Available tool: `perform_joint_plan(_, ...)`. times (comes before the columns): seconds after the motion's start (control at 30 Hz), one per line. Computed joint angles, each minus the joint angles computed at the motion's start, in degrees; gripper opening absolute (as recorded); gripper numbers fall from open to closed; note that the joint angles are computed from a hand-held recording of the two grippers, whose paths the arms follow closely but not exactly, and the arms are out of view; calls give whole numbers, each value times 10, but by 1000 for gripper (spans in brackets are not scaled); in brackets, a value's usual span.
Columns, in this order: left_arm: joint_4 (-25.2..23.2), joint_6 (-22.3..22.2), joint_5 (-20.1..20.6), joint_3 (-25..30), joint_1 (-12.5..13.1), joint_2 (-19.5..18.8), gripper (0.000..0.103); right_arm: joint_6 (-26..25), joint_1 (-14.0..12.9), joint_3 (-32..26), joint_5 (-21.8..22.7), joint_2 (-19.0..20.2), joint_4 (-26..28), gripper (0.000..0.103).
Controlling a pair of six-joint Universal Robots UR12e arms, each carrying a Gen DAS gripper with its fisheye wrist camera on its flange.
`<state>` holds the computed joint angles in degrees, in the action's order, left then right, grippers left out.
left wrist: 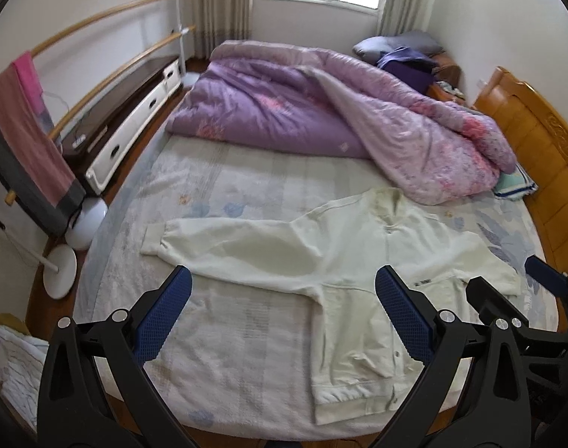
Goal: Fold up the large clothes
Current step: 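Lower both tools toward the jacket sleeves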
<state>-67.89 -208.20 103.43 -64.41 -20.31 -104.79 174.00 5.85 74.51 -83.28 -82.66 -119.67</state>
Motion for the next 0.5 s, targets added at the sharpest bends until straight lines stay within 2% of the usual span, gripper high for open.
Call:
perform_joint_plan(0.2, 7, -7, -43, -36, 47, -8, 98, 28, 19, -43, 30, 60, 55, 95)
perform_joint_plan(0.23, 10, -7, -44, -43, 53, -10, 98, 30, 22, -52, 35, 72, 68, 86)
perform_joint_plan(0.27, 6, -7, -48, -48, 61, -13, 98, 32, 23, -59, 43, 84, 81, 74)
perform_joint_plan(0.37, 8, -21, -80, -70, 87, -18, 98, 34, 31, -83, 41, 120, 118, 55)
perform_joint_plan(0.4, 7, -28, -81, -78, 95, -20, 98, 37, 33, -88, 44, 130, 123, 42)
perform_joint_plan(0.47, 19, -43, -77, -101, 111, -23, 98, 29, 33, -99, 61, 152, 133, 26)
perform_joint_plan(0.5, 25, -51, -79, -112, 119, -24, 98, 23, 33, -101, 60, 162, 130, 22)
